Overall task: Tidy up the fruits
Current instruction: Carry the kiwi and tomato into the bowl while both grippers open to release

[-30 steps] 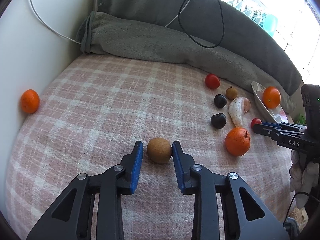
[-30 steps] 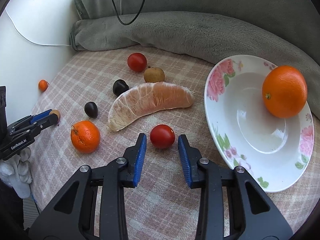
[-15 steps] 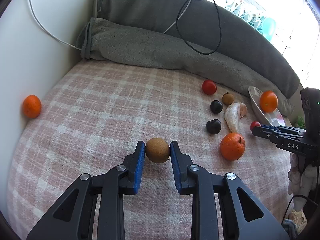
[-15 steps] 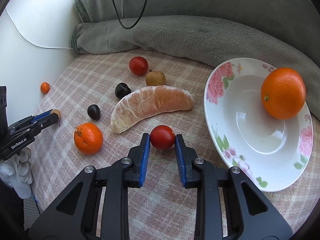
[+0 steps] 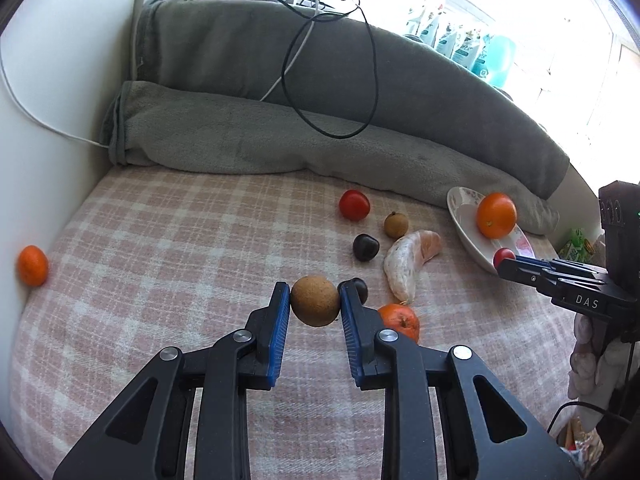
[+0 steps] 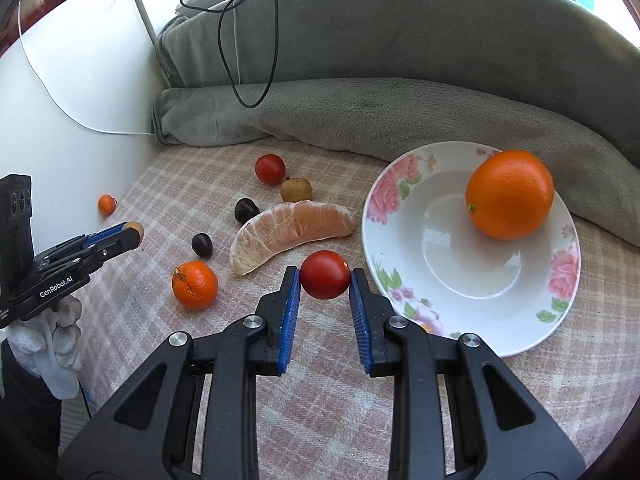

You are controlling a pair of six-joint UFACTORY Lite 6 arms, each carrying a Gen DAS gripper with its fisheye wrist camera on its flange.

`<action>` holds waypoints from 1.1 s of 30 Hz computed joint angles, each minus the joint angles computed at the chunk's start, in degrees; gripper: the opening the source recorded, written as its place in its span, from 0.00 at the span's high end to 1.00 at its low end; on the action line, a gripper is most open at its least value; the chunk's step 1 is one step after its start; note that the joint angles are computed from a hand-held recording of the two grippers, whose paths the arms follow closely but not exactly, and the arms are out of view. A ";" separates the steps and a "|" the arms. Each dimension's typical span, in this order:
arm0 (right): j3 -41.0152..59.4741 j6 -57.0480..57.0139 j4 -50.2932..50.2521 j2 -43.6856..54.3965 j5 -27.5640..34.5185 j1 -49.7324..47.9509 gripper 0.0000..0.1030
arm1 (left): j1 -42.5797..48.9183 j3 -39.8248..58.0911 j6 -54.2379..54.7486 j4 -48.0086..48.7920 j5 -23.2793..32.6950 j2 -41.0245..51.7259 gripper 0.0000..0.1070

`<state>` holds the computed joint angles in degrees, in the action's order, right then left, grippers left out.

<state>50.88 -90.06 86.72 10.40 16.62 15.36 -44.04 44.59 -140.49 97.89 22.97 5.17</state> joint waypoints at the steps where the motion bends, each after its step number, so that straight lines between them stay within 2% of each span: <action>1: -0.54 -0.10 -0.09 -0.72 0.26 -0.80 0.74 | -0.01 1.54 0.31 0.28 -0.34 1.13 0.77; 11: -3.19 -1.48 -1.20 -3.83 3.15 -8.95 0.74 | -1.21 17.53 5.47 0.12 -4.11 13.17 0.77; 17: -3.37 -2.33 -2.15 -3.84 4.06 -12.25 0.74 | -1.60 27.77 11.80 -4.01 -7.20 20.86 0.77; 21: -3.06 -3.07 -2.21 -3.15 4.71 -13.98 0.74 | -2.07 35.19 20.55 -11.37 -8.58 26.21 0.77; 27: -2.64 -4.00 -2.42 -2.18 5.75 -16.17 0.74 | -2.65 46.92 39.83 -28.77 -9.24 34.22 0.77; 33: -2.32 -4.63 -2.60 -1.44 6.27 -17.48 0.74 | -3.00 54.24 52.80 -40.84 -8.66 38.98 0.77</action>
<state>48.56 -94.69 84.12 8.97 22.89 -2.12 -47.04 98.83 -87.69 57.05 14.31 44.15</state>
